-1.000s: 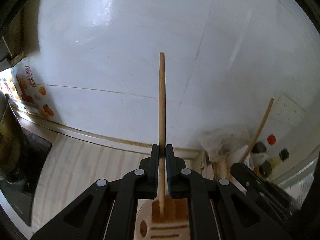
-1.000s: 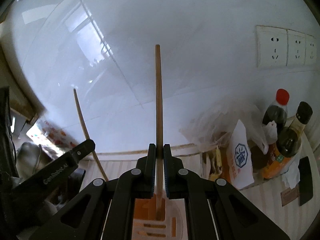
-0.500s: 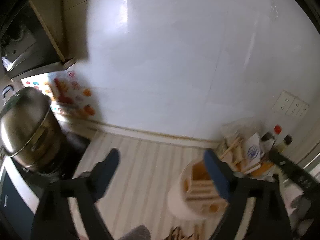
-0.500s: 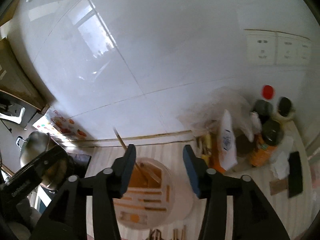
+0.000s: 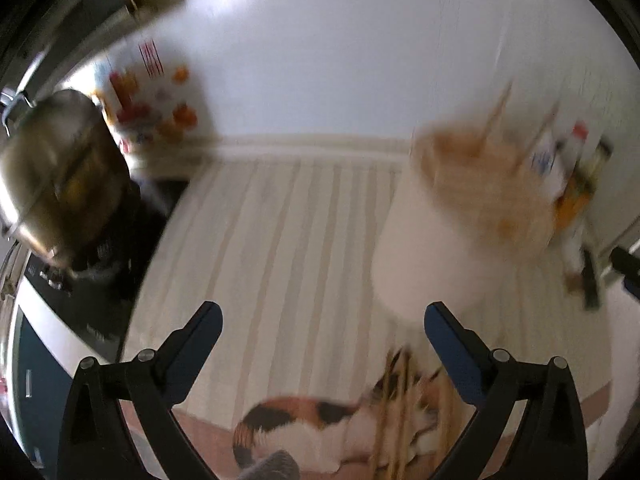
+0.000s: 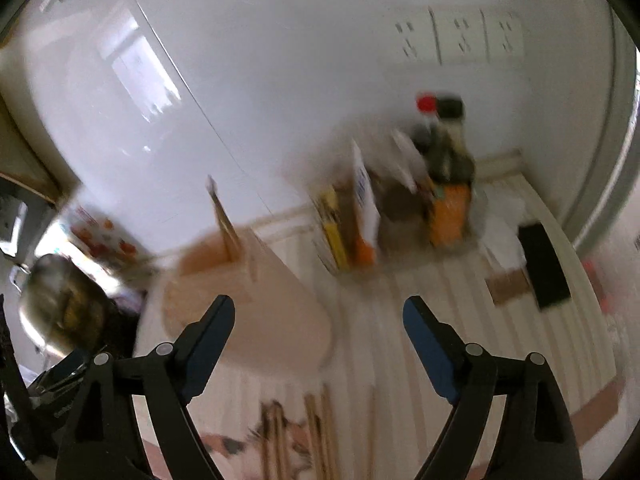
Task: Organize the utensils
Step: 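Move the left tool back to the mat and grasp a chopstick while the right tool grasps another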
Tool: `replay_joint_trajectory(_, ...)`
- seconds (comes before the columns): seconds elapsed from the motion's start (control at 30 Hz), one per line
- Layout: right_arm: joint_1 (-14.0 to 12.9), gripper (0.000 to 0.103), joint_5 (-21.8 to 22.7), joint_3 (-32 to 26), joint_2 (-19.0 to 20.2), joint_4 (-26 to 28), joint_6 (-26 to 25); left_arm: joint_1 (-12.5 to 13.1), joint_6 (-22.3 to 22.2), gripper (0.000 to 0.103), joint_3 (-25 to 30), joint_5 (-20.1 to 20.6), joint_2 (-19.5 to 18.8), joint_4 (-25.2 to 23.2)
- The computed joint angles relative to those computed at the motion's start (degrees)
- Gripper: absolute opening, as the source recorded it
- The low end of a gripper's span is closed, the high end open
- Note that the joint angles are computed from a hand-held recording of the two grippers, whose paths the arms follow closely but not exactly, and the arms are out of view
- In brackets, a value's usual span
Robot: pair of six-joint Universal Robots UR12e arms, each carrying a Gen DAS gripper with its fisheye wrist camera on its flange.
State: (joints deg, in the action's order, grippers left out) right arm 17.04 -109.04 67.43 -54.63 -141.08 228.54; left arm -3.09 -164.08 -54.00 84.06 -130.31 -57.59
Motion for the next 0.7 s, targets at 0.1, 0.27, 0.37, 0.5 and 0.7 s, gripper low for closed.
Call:
replay_joint_trajectory(0.1, -0.01, 0.088, 1.92, 0.97, 0.15, 3.5, 1.96, -0.37, 1.73, 0.103, -1.93, 1.99, -0.12, -3.64)
replay_joint_trajectory(0.27, -0.51, 0.079, 7.52, 3.48, 0.46, 8.26, 4.72, -0.86, 2.73, 0.097, -4.0, 3.05, -0.66, -10.87)
replay_joint_trajectory(0.37, -0.98, 0.056, 11.86, 4.41, 1.1, 10.96, 4.94, -1.01, 3.42, 0.068, -3.39, 1.54, -1.89, -17.83)
replay_joint_trajectory(0.5, -1.35, 0.041, 16.91, 4.51, 2.57, 14.54, 4.07, -1.64, 4.62, 0.047, -3.67, 1.62, -2.7, -21.33)
replay_joint_trajectory(0.7, -1.23, 0.041, 20.18, 2.56, 4.69, 20.03, 2.32, -2.59, 6.42, 0.015, -6.57, 4.07, -1.66, -16.34)
